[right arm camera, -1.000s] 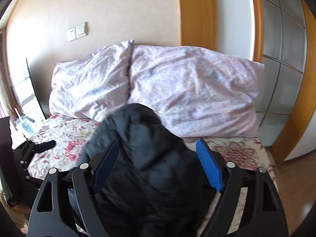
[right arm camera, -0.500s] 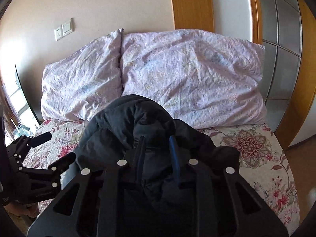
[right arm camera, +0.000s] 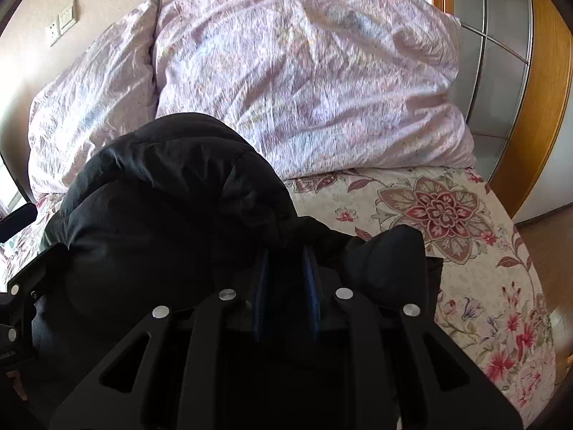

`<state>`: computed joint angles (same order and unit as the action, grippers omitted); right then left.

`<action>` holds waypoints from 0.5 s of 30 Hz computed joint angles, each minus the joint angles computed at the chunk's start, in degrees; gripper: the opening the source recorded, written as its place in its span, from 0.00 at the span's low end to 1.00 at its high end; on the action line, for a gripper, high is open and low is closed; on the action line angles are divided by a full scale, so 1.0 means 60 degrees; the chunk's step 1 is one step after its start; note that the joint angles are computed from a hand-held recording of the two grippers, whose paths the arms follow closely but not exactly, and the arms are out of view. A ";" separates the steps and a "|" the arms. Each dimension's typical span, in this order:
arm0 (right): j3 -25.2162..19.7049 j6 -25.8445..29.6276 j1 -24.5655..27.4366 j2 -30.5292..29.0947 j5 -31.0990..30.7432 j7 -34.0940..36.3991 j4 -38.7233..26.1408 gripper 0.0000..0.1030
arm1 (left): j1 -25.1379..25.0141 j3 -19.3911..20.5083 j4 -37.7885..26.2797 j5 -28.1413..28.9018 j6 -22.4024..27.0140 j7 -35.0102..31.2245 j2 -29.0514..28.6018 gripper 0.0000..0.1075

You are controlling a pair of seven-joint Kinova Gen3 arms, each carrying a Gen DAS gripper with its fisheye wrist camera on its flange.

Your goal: Fold large clothes

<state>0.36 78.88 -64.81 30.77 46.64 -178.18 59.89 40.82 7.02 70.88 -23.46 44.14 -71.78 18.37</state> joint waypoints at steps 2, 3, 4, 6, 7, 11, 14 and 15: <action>-0.0008 -0.0190 0.0080 0.0011 -0.0024 -0.0099 0.0156 0.20 | 0.0016 0.0008 -0.0041 0.0023 0.0009 0.0003 0.0114 0.84; -0.0015 -0.0303 0.0128 0.0020 -0.0039 -0.0142 0.0240 0.20 | 0.0036 0.0000 -0.0066 0.0033 0.0012 0.0018 0.0188 0.85; -0.0017 -0.0359 0.0156 0.0033 -0.0055 -0.0168 0.0279 0.20 | 0.0063 -0.0022 -0.0065 0.0040 0.0002 0.0058 0.0238 0.85; -0.0021 -0.0558 0.0237 0.0027 -0.0085 -0.0254 0.0442 0.20 | 0.0114 -0.0066 -0.0006 0.0048 -0.0081 0.0150 0.0307 0.85; -0.0025 -0.0637 0.0272 0.0016 -0.0095 -0.0272 0.0513 0.20 | 0.0146 -0.0092 0.0034 0.0033 -0.0133 0.0200 0.0340 0.85; -0.0050 -0.1091 0.0414 -0.0093 -0.0110 -0.0501 0.0923 0.20 | 0.0190 -0.0177 0.0223 0.0070 -0.0388 0.0423 0.0417 0.86; -0.0073 -0.1375 0.0506 -0.0141 -0.0088 -0.0670 0.1157 0.20 | 0.0392 -0.0367 0.0463 -0.0220 -0.0683 0.0845 0.0433 0.87; -0.0070 -0.1427 0.0513 -0.0134 -0.0060 -0.0715 0.1203 0.20 | 0.0411 -0.0400 0.0581 -0.0278 -0.0830 0.0969 0.0423 0.88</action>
